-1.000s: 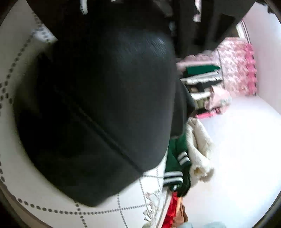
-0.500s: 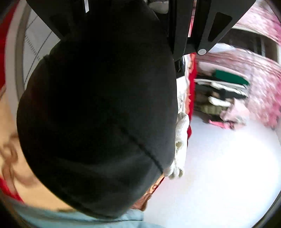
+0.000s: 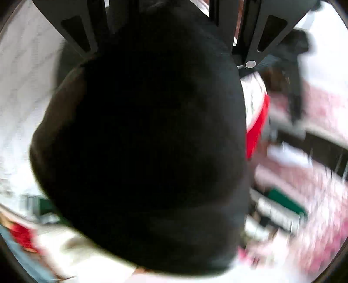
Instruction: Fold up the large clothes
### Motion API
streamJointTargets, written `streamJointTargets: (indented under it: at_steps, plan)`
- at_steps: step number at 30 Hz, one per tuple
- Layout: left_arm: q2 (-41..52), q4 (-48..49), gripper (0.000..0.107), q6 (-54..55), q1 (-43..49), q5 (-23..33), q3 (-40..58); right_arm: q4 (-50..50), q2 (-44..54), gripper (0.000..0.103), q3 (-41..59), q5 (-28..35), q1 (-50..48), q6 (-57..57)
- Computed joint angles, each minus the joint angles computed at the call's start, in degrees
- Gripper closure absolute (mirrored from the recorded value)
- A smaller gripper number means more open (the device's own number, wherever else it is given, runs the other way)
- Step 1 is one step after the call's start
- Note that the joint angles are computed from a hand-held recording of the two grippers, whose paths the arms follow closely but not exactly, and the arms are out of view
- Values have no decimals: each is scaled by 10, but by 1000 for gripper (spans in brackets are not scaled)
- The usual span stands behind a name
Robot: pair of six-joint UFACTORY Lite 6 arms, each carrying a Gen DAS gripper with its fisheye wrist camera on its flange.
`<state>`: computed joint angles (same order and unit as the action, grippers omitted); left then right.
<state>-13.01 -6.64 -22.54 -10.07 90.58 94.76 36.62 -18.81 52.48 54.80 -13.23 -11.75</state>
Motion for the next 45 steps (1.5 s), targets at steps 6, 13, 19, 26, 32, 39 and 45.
streamJointTargets:
  at_steps: [6, 13, 19, 26, 32, 39, 45]
  plan:
    - [-38, 14, 4, 90, 146, 7, 15, -29, 182, 54, 13, -71, 219, 30]
    - [65, -42, 4, 56, 120, 7, 180, 103, 76, 13, -3, 197, 17, -126]
    - [43, 50, 4, -45, -103, -87, 26, -9, 116, 40, 74, 243, -199, -135]
    - [3, 119, 4, -91, -193, -206, -257, -106, 444, 79, 245, 66, -88, -16]
    - [26, 76, 4, -48, -154, -174, -217, -160, 540, 78, 419, 178, -66, 56]
    - [127, 69, 4, -28, -143, -146, -35, -92, 639, 77, 610, 208, -78, 48]
    - [215, 82, 4, 1, -132, -160, 31, -134, 731, 78, 669, 195, -19, 83]
